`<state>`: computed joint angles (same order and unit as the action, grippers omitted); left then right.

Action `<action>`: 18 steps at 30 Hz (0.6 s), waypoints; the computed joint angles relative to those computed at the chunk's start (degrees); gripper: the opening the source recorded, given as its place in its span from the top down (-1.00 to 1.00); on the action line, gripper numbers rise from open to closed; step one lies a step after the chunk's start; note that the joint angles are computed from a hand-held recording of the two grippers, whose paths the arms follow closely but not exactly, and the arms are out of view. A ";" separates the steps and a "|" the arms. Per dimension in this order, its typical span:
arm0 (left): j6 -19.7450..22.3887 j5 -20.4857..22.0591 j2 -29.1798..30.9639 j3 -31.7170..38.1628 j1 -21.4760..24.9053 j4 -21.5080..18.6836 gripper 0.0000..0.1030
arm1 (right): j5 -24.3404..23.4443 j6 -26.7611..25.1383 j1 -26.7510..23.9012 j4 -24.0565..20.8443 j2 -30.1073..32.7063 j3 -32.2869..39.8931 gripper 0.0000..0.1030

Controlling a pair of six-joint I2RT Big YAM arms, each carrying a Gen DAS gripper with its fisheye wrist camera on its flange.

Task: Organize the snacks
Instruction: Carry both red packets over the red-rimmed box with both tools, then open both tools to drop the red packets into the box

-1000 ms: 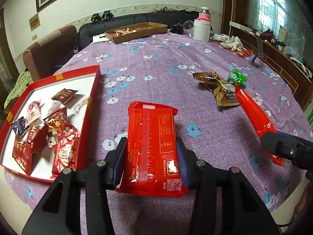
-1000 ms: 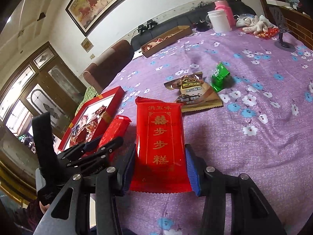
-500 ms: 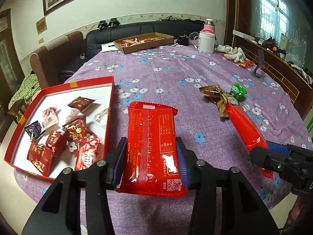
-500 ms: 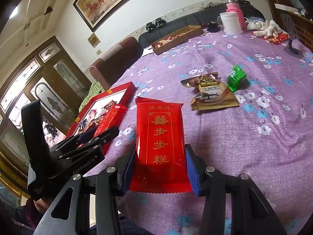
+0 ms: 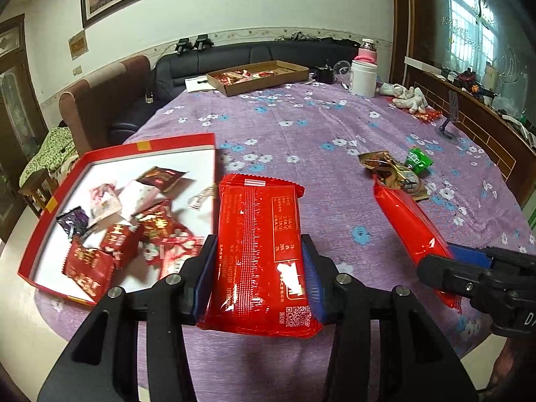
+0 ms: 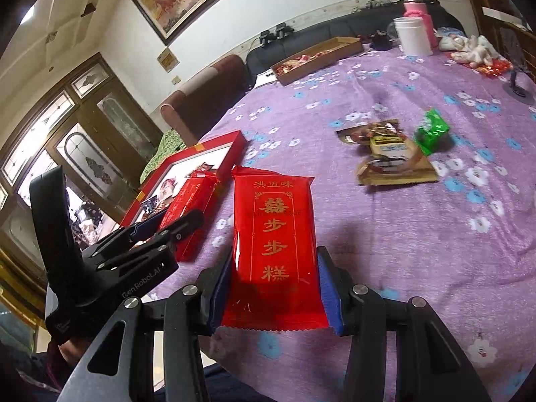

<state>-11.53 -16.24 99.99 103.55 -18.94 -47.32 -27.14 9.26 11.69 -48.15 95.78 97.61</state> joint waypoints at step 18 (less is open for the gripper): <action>-3.84 -6.40 0.19 2.07 12.24 -6.65 0.11 | -2.84 1.45 11.53 -15.29 25.82 38.82 0.07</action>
<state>-15.37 -22.63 100.18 105.62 -6.70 -53.97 -29.99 10.71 23.22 -63.44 121.60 136.43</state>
